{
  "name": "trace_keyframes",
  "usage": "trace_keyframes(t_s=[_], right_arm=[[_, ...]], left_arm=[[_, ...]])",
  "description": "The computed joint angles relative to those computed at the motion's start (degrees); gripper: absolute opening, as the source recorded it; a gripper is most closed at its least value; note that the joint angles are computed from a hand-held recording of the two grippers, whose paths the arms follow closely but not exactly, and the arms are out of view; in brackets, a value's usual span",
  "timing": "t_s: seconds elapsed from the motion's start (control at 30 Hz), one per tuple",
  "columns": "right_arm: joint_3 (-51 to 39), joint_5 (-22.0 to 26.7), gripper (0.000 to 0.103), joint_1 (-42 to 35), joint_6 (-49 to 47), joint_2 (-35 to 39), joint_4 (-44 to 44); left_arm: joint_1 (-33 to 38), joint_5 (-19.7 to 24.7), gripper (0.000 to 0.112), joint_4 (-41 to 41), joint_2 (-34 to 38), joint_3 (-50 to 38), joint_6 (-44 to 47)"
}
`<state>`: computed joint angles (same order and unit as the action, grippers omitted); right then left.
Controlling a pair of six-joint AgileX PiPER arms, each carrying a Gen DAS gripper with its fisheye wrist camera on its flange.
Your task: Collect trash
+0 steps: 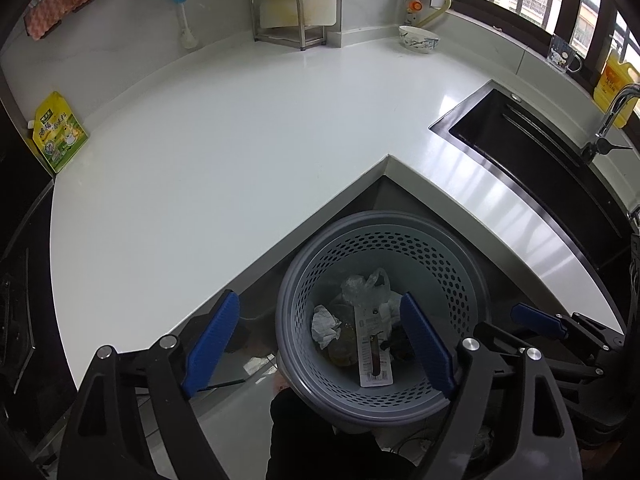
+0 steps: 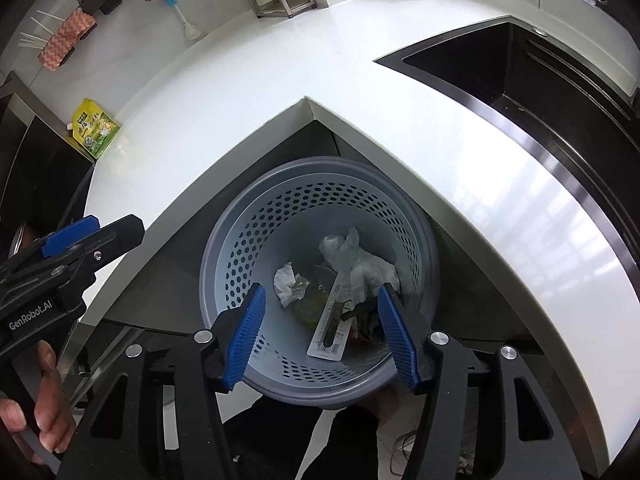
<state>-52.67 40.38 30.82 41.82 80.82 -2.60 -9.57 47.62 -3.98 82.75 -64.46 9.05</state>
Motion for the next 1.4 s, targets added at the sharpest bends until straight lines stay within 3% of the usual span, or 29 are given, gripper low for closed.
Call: trace_keyframes(t_s=[0.43, 1.4], right_arm=[[-1.06, 1.11, 0.072, 1.19, 3.06, -0.78, -1.98], [-2.87, 4.31, 0.072, 2.52, 7.55, -0.93, -6.27]], left_arm=[[-0.03, 0.27, 0.092, 2.42, -1.68, -0.07, -2.03], [-0.02, 0.97, 0.096, 7.81, -2.12, -1.1, -7.14]])
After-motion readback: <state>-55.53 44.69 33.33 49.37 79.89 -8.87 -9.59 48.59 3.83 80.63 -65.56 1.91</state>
